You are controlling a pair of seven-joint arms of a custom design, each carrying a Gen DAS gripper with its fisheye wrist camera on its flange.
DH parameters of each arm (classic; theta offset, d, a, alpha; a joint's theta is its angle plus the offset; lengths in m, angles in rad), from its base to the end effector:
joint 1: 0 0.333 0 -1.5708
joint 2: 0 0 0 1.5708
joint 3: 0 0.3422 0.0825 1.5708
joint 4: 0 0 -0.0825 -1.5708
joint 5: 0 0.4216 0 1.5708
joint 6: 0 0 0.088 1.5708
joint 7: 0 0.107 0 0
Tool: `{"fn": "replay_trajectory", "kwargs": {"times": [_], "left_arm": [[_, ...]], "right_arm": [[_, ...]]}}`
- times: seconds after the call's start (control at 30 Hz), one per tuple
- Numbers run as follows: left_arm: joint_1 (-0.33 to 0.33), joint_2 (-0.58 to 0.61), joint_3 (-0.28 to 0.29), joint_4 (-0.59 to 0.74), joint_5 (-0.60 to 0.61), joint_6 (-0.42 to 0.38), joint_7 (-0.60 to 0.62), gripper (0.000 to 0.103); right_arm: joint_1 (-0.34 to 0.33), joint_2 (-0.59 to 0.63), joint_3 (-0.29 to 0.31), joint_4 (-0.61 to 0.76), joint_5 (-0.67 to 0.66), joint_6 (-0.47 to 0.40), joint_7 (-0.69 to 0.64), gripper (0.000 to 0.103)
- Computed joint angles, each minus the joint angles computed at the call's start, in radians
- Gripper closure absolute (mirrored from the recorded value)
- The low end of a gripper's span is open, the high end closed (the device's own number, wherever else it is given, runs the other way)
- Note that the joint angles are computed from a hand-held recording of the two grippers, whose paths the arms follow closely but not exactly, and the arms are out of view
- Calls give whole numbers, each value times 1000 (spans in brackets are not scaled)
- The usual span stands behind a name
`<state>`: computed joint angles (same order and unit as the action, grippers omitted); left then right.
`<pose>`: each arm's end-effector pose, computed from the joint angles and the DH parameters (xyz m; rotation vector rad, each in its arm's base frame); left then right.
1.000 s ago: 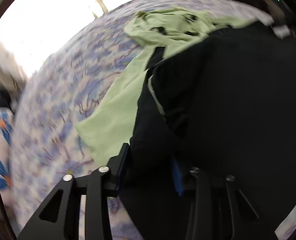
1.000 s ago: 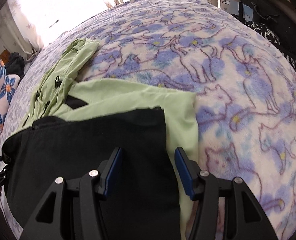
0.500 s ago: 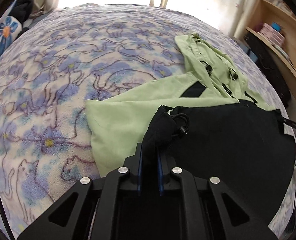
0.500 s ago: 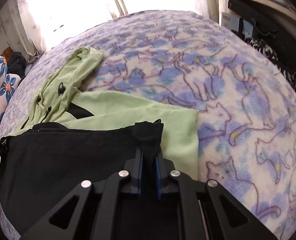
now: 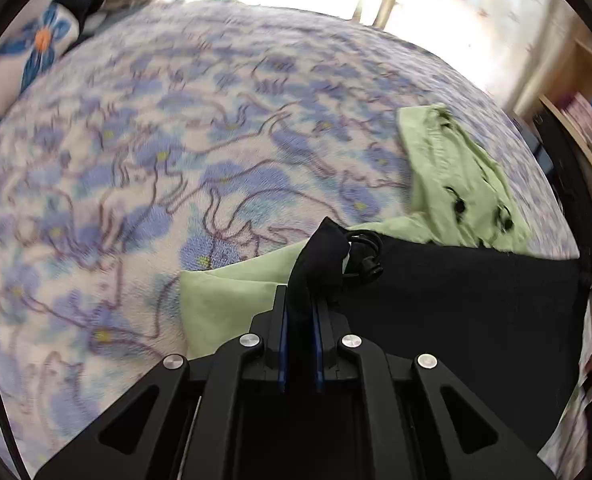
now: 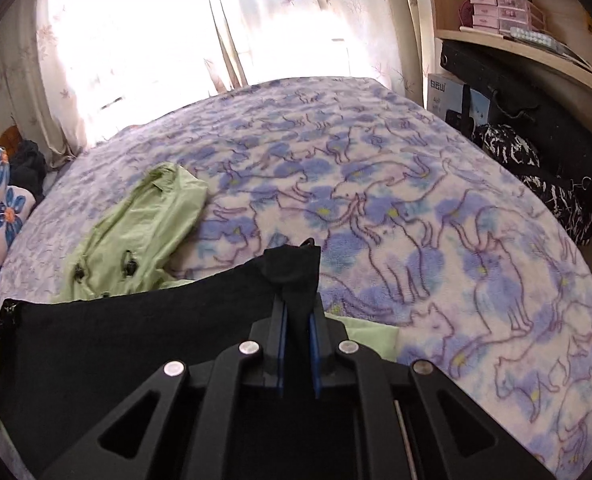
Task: Fold large clothes
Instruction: 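Lift the black hem and fold it toward the green hood with both tools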
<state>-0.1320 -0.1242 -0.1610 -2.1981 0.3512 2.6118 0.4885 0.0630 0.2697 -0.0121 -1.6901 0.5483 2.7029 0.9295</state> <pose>0.5510 -0.1769 0.5027 -2.3708 1.3598 -0.7008 0.7273 0.0202 0.5335 -1.9113 1.4336 -0.5655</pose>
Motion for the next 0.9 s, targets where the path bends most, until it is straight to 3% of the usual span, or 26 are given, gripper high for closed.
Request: {"fn": "replay_trajectory", "kwargs": {"times": [0.17,0.27,0.33,0.4,0.47,0.67,0.8,0.9], "left_arm": [[19,50,6,-2,14,35,-72,91],[29,47,13,-19,-4,60,-103,77],[39,23,20,-45,-10,93,-131,59],[54,-12,16,-70,35,105,-191,45],[69,-45,5,-81,105,91,-251,44],[42,-63,-15,-47,160,12,-213,44],[0,20,-39,41,189,-15,-117,55],[-21,111,-56,139,273,-91,-136,55]], "right_arm": [[62,99,-58,64,-152,12,164,94],[92,145,-91,106,-236,-32,266,88],[91,153,-94,122,-260,-63,311,87],[72,146,-77,130,-250,-85,315,79],[49,121,-52,108,-213,-62,295,71],[-10,26,35,14,-21,-15,114,70],[23,-22,51,-37,-4,-68,14,70],[64,-42,60,-64,-12,-108,-29,70]]}}
